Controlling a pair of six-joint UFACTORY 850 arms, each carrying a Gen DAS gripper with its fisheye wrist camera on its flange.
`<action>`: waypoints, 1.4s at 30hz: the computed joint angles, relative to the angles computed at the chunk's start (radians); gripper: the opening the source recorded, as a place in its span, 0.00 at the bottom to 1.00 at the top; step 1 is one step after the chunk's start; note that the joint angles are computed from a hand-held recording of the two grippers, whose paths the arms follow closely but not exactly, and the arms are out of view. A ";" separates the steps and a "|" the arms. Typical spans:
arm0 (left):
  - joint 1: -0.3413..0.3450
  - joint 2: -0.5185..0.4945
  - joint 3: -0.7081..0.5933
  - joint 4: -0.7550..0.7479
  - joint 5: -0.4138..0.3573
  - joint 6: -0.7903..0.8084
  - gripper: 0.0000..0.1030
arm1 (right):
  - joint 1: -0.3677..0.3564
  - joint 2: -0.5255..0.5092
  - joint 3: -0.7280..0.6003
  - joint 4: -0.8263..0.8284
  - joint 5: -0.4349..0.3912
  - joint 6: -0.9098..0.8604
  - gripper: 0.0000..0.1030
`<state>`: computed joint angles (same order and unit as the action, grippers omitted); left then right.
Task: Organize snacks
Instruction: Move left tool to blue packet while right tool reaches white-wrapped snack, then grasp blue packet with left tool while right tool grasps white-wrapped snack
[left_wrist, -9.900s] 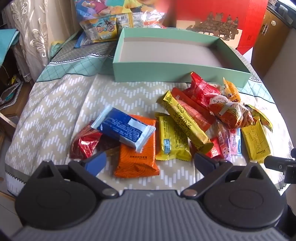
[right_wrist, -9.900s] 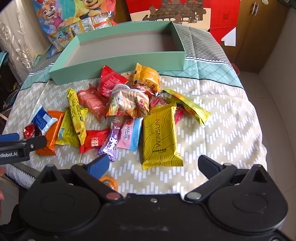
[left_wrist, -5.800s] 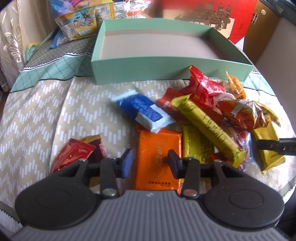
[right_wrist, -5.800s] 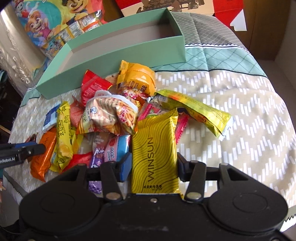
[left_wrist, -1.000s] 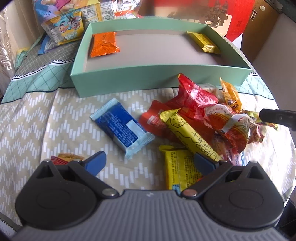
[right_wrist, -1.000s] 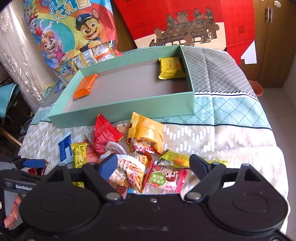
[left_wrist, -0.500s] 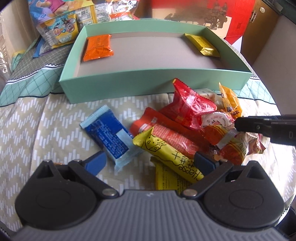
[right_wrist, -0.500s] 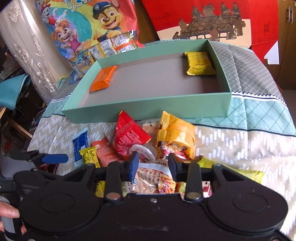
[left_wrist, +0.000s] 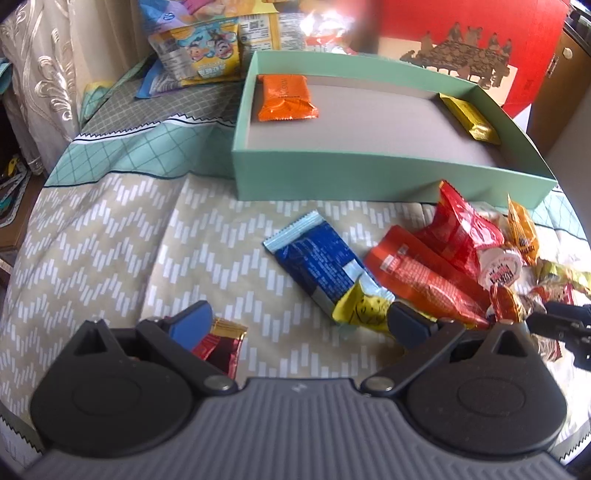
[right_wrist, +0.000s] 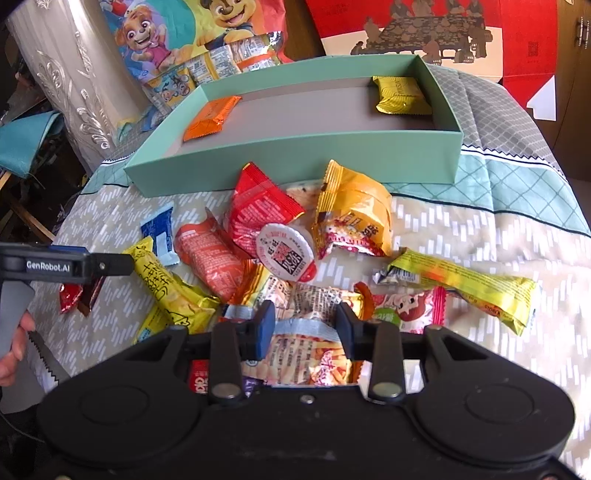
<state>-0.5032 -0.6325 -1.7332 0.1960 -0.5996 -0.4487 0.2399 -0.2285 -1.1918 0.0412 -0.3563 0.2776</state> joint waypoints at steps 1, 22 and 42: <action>0.001 -0.016 -0.023 0.020 -0.006 -0.021 1.00 | 0.002 0.000 0.002 -0.012 0.003 0.013 0.35; 0.012 -0.134 -0.147 0.176 -0.106 -0.006 0.92 | -0.027 -0.084 -0.142 0.285 -0.180 -0.577 0.81; 0.016 -0.085 -0.079 0.014 -0.017 0.166 0.53 | -0.019 -0.137 -0.185 0.135 -0.158 -0.329 0.59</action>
<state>-0.4869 -0.7178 -1.8118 0.2098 -0.6171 -0.2829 0.2211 -0.3658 -1.3771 0.1759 -0.5139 -0.0509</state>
